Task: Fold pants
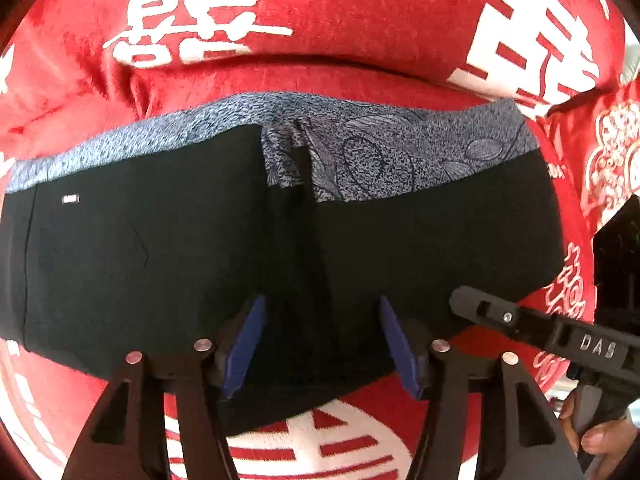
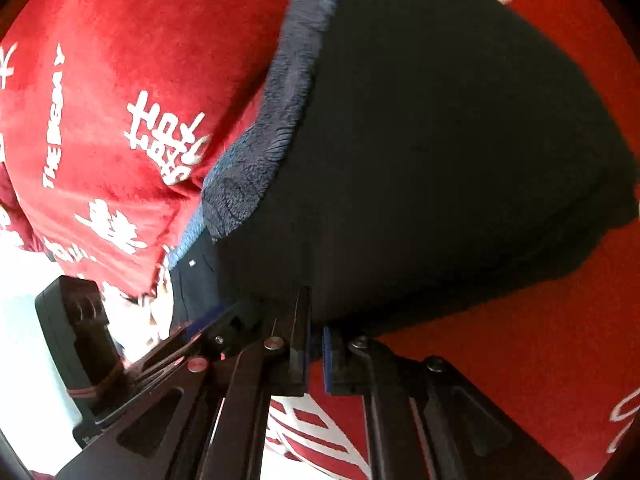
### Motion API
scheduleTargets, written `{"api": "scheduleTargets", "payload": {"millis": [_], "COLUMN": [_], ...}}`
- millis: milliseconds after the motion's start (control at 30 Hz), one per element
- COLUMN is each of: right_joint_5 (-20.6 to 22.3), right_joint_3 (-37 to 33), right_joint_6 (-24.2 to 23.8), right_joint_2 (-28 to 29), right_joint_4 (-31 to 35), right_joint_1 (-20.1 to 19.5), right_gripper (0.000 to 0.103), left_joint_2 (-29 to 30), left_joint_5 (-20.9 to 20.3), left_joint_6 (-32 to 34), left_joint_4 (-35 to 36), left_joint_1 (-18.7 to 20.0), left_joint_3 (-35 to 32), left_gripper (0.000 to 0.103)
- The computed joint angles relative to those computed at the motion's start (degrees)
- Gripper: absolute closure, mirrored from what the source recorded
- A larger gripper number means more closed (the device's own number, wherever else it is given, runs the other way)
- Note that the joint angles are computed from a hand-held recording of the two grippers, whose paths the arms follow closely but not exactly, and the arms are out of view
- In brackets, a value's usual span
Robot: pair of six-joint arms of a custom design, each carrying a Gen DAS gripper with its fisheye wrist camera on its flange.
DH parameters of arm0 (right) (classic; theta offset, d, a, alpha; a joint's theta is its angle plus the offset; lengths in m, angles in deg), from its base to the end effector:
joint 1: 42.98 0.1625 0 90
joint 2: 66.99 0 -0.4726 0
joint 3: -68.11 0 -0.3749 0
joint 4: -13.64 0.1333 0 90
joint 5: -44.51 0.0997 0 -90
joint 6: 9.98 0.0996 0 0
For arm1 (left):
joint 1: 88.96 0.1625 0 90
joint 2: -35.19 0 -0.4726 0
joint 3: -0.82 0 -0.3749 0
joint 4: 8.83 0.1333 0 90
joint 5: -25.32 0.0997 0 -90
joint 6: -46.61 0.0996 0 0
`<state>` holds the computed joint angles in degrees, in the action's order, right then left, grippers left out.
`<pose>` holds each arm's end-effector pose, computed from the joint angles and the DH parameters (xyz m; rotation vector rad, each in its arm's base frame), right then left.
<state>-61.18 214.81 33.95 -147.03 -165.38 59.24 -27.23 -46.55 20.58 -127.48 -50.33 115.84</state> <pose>0.1799 -0.3283 0.2330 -0.8983 -2.8639 0.7178 -0.2874 -0.4400 0.1566 0.6643 2.5487 0.1731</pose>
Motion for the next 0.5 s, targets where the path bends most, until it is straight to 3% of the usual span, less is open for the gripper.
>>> {"api": "scheduleTargets", "payload": {"millis": [133,233,267,300,400,500], "right_joint_5": [-0.4,-6.5,-8.1,-11.2,-11.5,-6.0], "right_joint_3": [-4.7,-7.1,-7.2,-7.8,-8.3,-7.7], "right_joint_6": [-2.2,-4.6,-5.4,-6.9,-10.0,-14.0], "right_joint_2": [-3.7,-8.1,-9.1,-10.9,-14.7,-17.4], "right_joint_4": [13.4,18.0,18.0,17.9,17.9,15.8], "right_joint_1": [2.7,6.1,6.3,6.2,1.1,-8.9], "right_gripper": [0.081,0.058,0.045,0.040,0.040,0.040], "left_joint_2": [-0.6,0.0,0.5,1.5,4.5,7.9], "left_joint_5": [2.1,3.7,3.8,3.8,3.5,2.4], "left_joint_6": [-0.6,0.5,0.8,1.1,1.9,2.6], "left_joint_4": [2.5,2.2,1.7,1.1,-0.9,-3.0], "left_joint_1": [-0.8,-1.5,-1.5,-1.6,-1.7,-1.8], "left_joint_3": [-2.1,-4.1,-4.7,-5.6,-7.6,-9.0], "left_gripper": [0.042,0.042,0.042,0.042,0.042,0.042]}}
